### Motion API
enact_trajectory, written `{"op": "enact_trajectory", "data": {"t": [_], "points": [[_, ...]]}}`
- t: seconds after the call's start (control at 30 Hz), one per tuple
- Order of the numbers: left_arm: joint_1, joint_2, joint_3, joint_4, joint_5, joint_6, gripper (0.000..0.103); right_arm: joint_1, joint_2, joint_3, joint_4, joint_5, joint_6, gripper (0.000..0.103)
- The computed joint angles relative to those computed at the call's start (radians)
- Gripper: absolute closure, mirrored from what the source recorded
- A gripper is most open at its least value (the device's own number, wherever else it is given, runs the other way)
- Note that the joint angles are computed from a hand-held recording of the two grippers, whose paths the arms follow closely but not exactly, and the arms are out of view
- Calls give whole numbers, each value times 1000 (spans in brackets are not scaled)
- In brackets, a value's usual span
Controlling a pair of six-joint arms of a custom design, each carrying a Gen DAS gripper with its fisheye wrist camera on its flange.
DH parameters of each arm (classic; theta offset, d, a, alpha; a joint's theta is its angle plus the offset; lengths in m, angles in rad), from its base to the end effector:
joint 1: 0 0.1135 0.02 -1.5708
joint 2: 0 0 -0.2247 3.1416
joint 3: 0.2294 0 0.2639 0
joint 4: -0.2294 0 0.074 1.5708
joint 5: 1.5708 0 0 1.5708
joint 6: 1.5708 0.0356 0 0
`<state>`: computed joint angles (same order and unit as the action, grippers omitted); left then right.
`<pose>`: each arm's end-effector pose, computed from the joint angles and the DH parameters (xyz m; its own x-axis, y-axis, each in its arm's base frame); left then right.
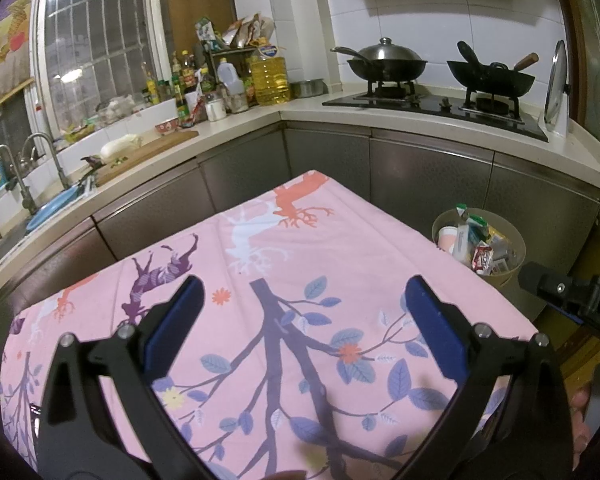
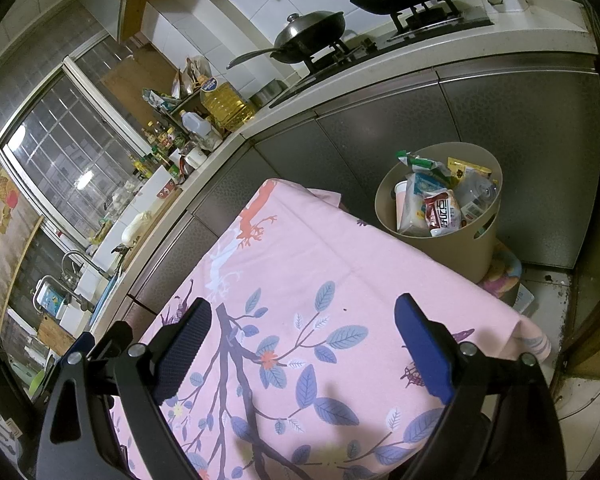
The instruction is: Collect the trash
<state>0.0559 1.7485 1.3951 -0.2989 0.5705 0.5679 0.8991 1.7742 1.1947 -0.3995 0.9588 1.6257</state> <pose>0.4047 0.0034 0.2389 -0.3057 0.4363 -0.8463 0.6476 0.7469 0.1511 0.2506 0.2683 0.1647 -0.1369 0.7495 -0.6477 0.5248 0.6094 0.5943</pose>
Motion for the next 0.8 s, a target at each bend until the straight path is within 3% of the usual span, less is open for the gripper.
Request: {"op": "enact_trajectory", "data": {"t": [0.8], "points": [[-3, 7, 17, -12, -3, 0, 6, -3, -3, 4, -6, -4, -2, 14]]}}
